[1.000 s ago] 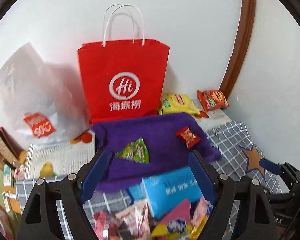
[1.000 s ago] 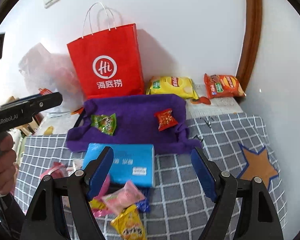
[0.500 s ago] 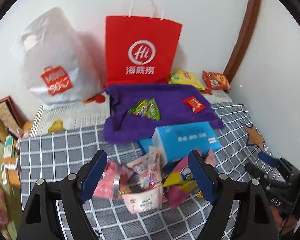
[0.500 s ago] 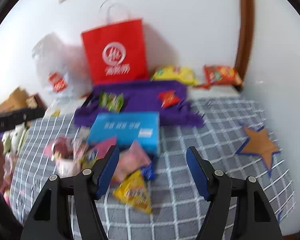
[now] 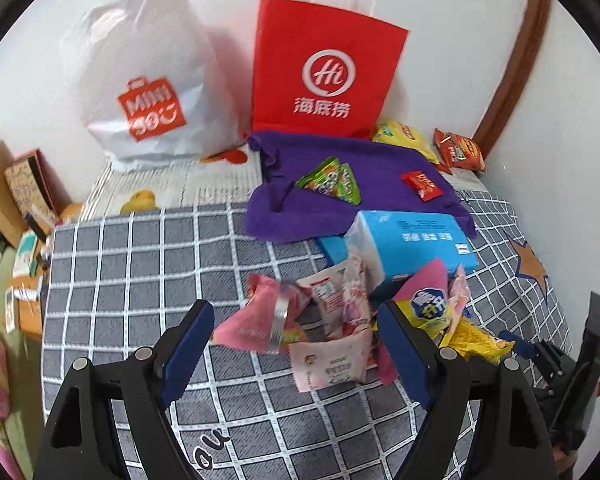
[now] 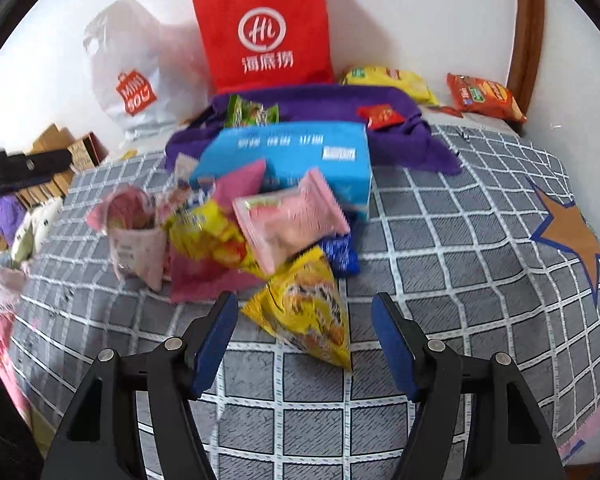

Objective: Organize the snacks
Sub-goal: 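Grasp the pink wrapped candy with the left tool while the right tool grasps a yellow triangular bag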

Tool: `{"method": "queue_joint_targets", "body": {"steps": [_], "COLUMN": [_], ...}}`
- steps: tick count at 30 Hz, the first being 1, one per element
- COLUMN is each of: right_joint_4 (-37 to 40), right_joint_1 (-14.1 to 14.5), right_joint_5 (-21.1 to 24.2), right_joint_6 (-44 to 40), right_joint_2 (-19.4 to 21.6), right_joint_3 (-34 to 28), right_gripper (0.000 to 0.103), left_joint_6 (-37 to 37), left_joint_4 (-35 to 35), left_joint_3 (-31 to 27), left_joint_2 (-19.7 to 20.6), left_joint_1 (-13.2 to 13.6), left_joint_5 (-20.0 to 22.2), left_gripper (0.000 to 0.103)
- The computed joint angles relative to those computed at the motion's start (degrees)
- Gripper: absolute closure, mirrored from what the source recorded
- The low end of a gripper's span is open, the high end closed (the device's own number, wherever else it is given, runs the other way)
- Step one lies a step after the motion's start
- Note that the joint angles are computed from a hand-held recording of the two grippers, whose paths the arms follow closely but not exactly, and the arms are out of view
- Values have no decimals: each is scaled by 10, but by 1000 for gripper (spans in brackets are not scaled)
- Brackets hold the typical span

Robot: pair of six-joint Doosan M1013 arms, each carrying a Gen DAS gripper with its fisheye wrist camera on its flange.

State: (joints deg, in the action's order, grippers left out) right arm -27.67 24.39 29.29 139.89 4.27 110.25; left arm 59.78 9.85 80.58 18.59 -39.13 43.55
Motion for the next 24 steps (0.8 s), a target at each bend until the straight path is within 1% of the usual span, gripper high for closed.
{"method": "queue_joint_targets", "body": {"steps": [2,4,7,9,10,11,12,14,16,20,24], "right_joint_4": [-13,-21,-21,-11,-11,-17,-17,7,7,-45,-77], "right_joint_1": [3,5,3,-2,-2,-3,-4,-8,-8,-5,-10], "right_joint_5": [5,5,4,-9,-12,-17,-20,-26,-29,-31,-29], "right_joint_6": [4,5,-4,-14,-13,-7,-8,-27,-27,12,46], "right_joint_2": [6,12,20,22,23,22,21,15,8,-9,-25], "right_joint_3": [0,-1,-3,0,0,3,4,8,12,24,34], "right_gripper": [34,34,40,52,53,56,65,66,66,66,66], "left_joint_6": [1,-5,-16,-20,-22,-24,-28,-33,-32,-23,-24], "left_joint_4": [-17,-19,-14,-15,-13,-10,-5,3,5,15,48], "left_joint_3": [4,6,6,5,3,2,-1,-9,-17,-34,-57], "left_joint_2": [0,2,6,10,14,16,20,29,38,57,79], "left_joint_1": [6,9,12,14,15,15,15,15,15,12,5], "left_joint_5": [-4,-1,6,10,14,16,21,32,41,57,94], "left_gripper": [21,21,21,21,21,21,21,21,21,21,22]}}
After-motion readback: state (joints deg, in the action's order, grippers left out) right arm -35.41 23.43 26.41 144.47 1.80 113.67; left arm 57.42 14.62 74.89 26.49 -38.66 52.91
